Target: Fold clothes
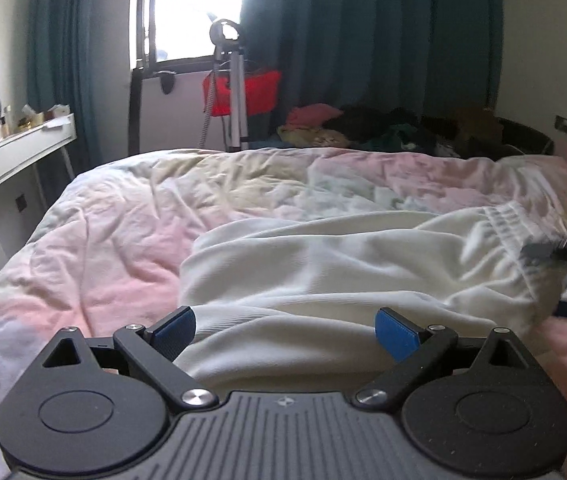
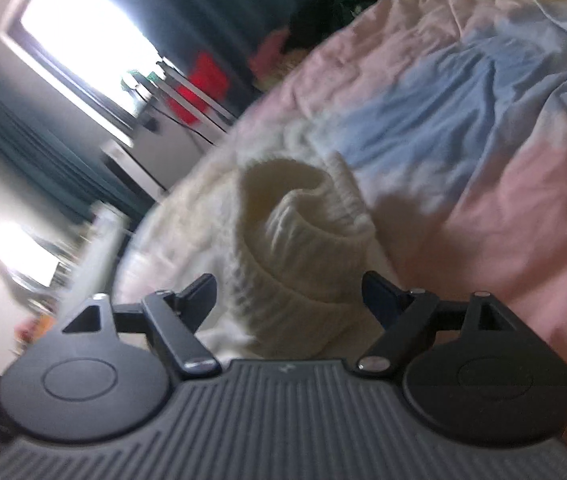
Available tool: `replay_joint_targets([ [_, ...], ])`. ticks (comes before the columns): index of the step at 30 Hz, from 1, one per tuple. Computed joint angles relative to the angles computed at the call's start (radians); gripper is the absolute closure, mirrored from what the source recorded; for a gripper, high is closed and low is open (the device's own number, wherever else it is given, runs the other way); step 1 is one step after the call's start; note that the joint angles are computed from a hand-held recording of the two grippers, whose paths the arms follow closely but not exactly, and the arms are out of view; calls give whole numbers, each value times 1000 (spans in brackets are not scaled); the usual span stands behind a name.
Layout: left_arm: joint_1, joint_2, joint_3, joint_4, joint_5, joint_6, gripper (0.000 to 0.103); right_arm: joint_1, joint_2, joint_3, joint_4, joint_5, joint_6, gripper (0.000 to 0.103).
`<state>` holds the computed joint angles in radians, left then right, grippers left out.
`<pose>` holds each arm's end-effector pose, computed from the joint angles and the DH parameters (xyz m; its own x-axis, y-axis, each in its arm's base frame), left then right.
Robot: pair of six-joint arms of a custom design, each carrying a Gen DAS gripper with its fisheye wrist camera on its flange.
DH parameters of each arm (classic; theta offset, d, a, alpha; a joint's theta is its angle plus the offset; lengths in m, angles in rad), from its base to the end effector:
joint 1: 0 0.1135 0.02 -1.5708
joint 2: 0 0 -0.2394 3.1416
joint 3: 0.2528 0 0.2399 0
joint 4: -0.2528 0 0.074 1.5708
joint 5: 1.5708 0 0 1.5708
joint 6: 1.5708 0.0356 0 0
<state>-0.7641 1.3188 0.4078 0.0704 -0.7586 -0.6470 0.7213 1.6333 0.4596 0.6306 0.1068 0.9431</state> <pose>0.1734 -0.1322 0.1242 -0.5322 -0.0959 -0.8412 -0.1879 0.9822 0.0069 0.2081 0.1779 0.1049 -0.7039 0.4527 -0.5474 -0.0312 0.7501 0.6606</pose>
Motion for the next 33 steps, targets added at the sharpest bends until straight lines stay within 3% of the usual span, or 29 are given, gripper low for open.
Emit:
replay_joint_targets([
  [7,67,4,-13,35,41,-1,5,54,85,135,-179,133,-80,21],
  [14,75,7,-13,29,50,-16,5,48,67,87,-157,128,-17,21],
  [22,99,-10,-27,17,74,-63,4,9,101,71,-78,36,16,18],
  [25,111,-19,-34,14,87,-85,4,49,90,95,-119,115,-48,30],
  [27,118,-19,-38,17,94,-99,4,94,76,117,-159,195,-103,44],
  [30,126,-22,-47,26,99,-116,3,163,48,132,-175,322,-217,52],
  [33,121,-20,-52,31,85,-132,2,181,22,119,-139,362,-291,55],
])
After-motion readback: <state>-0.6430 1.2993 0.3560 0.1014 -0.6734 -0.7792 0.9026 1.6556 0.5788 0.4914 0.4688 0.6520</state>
